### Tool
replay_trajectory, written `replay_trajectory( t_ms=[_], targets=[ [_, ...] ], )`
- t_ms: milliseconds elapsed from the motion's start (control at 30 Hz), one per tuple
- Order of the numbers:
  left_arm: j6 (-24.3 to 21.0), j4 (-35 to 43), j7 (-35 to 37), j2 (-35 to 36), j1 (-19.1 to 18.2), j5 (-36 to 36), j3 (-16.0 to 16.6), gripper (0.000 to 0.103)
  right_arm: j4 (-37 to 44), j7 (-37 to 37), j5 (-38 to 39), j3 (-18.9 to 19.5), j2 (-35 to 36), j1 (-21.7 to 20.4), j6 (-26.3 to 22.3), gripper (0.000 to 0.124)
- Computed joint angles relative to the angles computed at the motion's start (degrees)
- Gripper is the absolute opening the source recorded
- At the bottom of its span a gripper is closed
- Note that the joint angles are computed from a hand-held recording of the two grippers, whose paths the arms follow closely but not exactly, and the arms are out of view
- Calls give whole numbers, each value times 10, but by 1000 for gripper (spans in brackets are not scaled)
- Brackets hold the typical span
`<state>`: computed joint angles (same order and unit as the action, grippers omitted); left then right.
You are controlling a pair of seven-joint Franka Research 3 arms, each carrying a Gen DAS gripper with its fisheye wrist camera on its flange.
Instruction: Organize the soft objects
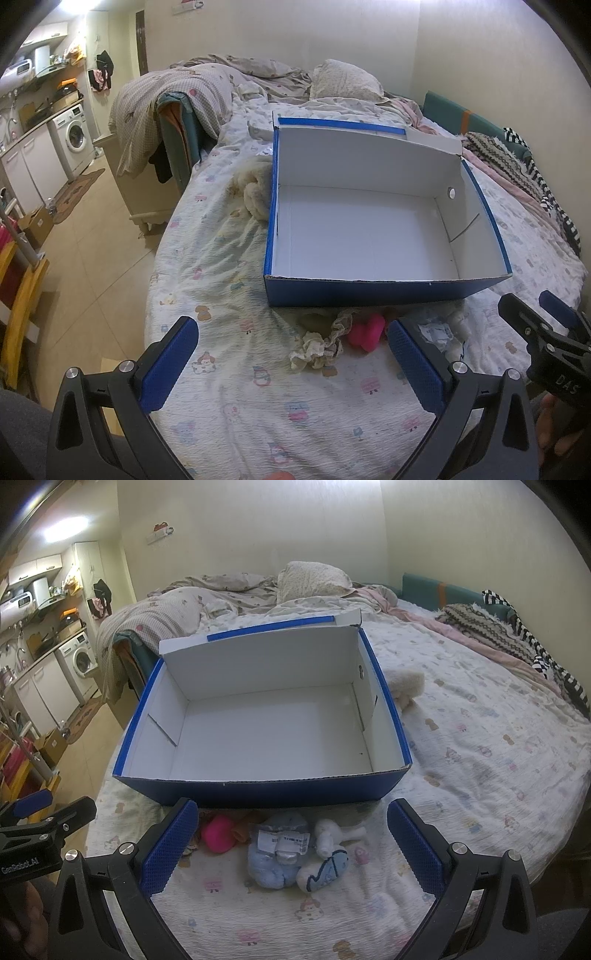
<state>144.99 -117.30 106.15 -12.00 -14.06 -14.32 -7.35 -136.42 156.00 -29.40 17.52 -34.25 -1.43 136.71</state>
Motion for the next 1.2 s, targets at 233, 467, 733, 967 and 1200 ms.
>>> replay_trajectory(
  t_ms=[233,467,733,967,1200],
  targets=[
    [2,-1,-1,-1,0,2,-1,103,2,1,-1,0,1,1,-2,103],
    [6,-4,4,-5,-3,1,0,103,1,1,-2,-1,1,1,-1,103],
    [18,-12,16,-11,-8,1,2,103,1,1,-1,-1,1,2,-2,103],
    [16,-11,14,-11,-8,1,3,103,1,1,0,-2,2,2,-3,103],
    [16,-12,16,-11,-8,0,3,103,-4,-1,6,-6,2,3,2,103]
  ],
)
